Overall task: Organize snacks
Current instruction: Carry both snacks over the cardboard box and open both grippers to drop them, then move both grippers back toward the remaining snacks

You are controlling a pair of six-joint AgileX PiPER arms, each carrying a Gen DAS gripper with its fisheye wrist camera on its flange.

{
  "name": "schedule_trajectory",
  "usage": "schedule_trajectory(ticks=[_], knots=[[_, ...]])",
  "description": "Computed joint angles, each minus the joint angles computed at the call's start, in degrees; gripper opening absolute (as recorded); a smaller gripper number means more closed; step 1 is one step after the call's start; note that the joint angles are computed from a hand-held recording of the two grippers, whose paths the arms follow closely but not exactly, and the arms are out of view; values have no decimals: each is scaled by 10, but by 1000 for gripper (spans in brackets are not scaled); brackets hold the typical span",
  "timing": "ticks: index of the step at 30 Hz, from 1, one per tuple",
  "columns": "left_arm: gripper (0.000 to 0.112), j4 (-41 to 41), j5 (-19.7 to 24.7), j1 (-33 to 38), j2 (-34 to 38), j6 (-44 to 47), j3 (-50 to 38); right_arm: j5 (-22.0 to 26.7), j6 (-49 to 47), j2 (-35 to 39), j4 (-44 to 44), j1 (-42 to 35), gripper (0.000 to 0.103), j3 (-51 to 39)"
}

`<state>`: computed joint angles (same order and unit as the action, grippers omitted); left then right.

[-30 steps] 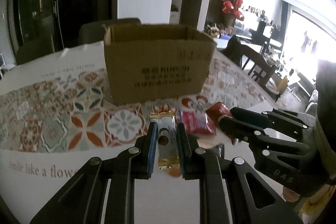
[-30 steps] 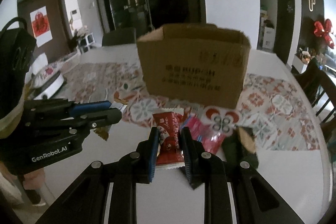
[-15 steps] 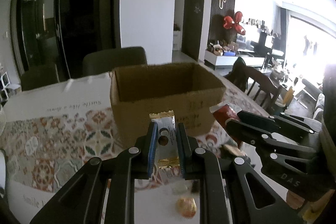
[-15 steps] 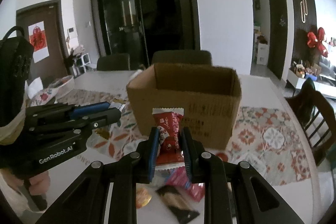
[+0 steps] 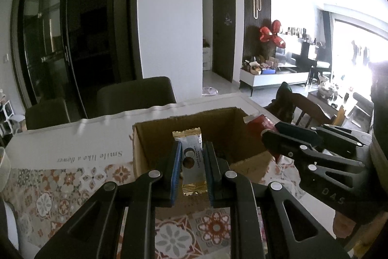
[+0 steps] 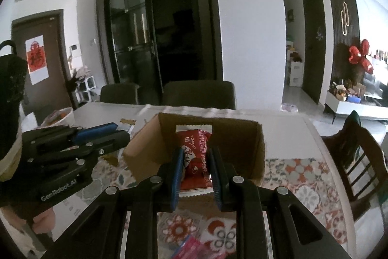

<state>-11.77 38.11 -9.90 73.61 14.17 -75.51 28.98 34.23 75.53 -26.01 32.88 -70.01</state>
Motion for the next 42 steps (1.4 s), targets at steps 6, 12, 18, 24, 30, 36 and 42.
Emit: schedule_trajectory(ticks=[6, 12, 18, 24, 30, 36, 42], knots=[[19, -5, 18, 6, 60, -4, -59, 14, -71, 49, 59, -27, 23, -57], [20, -2, 37, 7, 118, -20, -115, 36, -137, 97, 129, -57, 23, -113], [21, 6, 64, 9, 165, -40, -170, 58, -153, 141, 149, -78, 23, -160], [51, 8, 53, 17, 156, -42, -156, 73, -141, 150, 141, -84, 47, -167], [64, 77, 28, 1, 102, -82, -93, 58, -86, 114, 78, -65, 52, -121], [66, 111, 7, -15, 24, -103, -15, 47, -52, 57, 44, -37, 59, -64], [68, 154, 6, -46, -54, -129, 49, 40, -11, -16, -2, 5, 59, 5]])
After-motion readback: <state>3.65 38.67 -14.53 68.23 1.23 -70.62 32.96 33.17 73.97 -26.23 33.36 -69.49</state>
